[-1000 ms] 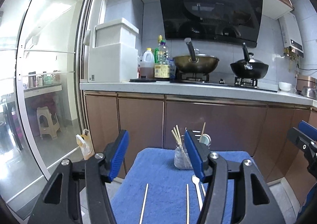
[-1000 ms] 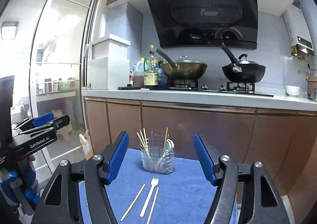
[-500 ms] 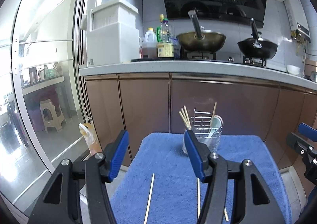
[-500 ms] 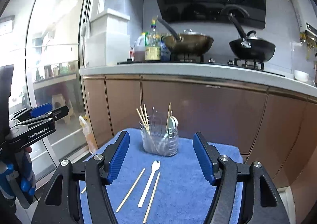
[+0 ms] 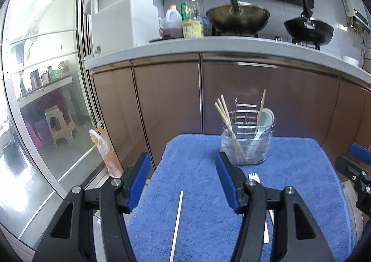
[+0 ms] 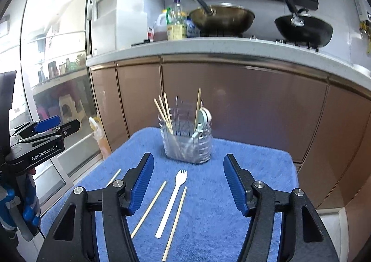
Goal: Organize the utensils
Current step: 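Lower both open grippers toward the chopsticks beside the white fork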
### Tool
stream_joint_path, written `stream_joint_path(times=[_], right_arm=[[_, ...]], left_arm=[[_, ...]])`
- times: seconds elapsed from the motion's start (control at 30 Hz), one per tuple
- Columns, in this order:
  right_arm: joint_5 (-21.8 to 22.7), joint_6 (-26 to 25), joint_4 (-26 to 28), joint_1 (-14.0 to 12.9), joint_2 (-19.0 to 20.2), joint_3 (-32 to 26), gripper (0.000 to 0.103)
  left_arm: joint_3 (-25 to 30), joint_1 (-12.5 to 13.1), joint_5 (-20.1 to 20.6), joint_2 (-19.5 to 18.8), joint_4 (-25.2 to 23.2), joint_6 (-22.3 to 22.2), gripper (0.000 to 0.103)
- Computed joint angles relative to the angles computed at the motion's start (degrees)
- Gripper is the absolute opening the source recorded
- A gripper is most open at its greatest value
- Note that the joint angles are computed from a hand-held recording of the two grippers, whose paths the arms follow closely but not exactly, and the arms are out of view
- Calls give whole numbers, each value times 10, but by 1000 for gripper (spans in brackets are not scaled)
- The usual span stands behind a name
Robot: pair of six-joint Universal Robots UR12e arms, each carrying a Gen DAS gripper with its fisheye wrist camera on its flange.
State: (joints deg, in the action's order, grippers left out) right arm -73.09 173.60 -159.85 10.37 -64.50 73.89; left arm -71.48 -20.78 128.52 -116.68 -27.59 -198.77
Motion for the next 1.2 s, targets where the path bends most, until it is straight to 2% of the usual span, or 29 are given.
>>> stream_joint_path(times=[0.43,0.93,1.07,1.2], right_arm=[[3,-2,75,0,34,-38,58],[2,-15,147,4,65,-79,55],[4,-20,171,5,74,-92,54],[17,-27,226,4,90,-119,48]], left_arm=[[25,14,-33,-24,-64,-18,56],[39,26,-65,-40,-110,-34,56],[41,36,-110,-40,-130,-41,56],[49,52,-198,-40,-166,-39,56]])
